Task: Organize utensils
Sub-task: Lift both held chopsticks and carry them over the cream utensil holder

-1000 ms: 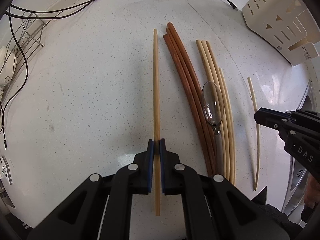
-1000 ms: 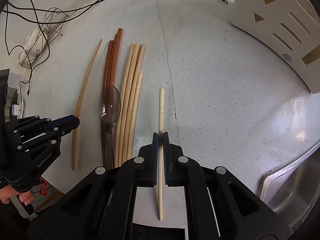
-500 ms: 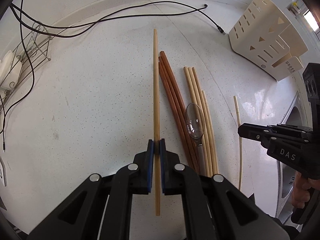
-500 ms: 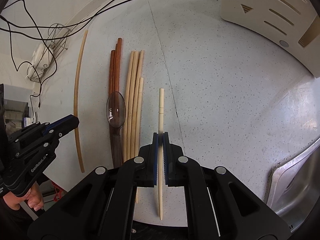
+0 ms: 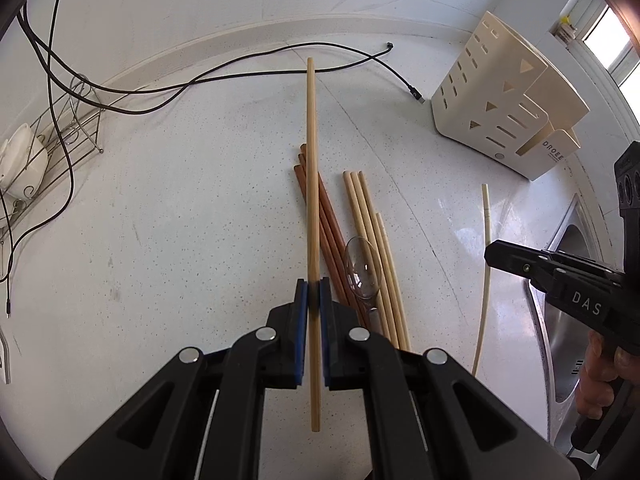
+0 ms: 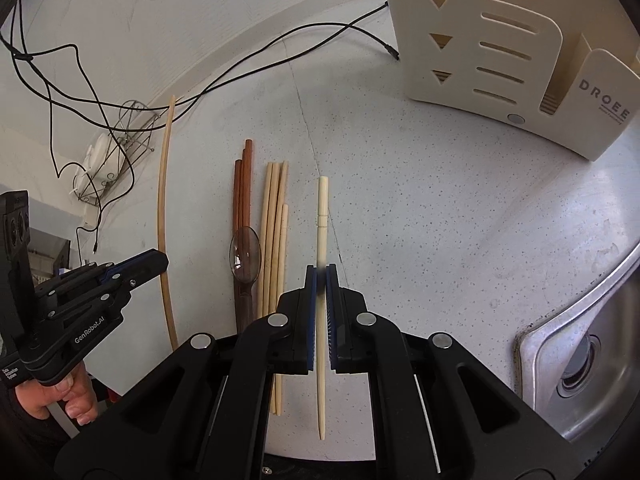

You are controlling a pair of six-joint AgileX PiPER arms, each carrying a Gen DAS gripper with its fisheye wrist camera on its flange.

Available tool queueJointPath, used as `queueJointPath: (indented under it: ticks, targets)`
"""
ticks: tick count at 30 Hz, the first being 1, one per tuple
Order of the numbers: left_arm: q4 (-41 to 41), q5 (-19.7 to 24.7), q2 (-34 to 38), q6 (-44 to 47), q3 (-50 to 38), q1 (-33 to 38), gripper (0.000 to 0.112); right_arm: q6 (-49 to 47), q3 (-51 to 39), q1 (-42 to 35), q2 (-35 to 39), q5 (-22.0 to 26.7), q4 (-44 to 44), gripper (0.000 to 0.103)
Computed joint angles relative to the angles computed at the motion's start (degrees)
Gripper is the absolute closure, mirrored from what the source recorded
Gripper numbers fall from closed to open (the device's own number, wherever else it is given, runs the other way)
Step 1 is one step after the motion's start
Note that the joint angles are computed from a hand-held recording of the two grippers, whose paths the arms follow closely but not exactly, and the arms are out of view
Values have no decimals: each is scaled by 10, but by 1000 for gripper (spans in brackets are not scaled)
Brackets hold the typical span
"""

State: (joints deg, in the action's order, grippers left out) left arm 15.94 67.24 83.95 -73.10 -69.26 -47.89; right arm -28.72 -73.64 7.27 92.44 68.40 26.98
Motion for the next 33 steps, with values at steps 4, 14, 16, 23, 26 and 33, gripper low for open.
queueJointPath:
  ticks: [4, 14, 16, 23, 26, 33]
  targets:
    - [19, -8, -1, -2, -9, -7, 107, 6, -4, 1, -13, -6, 3, 99]
    - [91, -7, 0, -14, -54, -21, 107, 33, -47, -17, -52, -38, -9, 99]
    - [104, -8, 4, -8, -67, -20, 107, 48, -63, -19, -58, -48, -24, 99]
    - [140, -29, 33, 29, -133, -7, 107, 69, -135, -53, -54, -62, -18, 99]
    - [154, -37, 52, 53, -175, 0, 107, 71, -159, -72, -49, -74, -10, 99]
    - [190, -120, 100, 97, -262, 22, 107, 48, -218, -119, -18, -122, 27, 99]
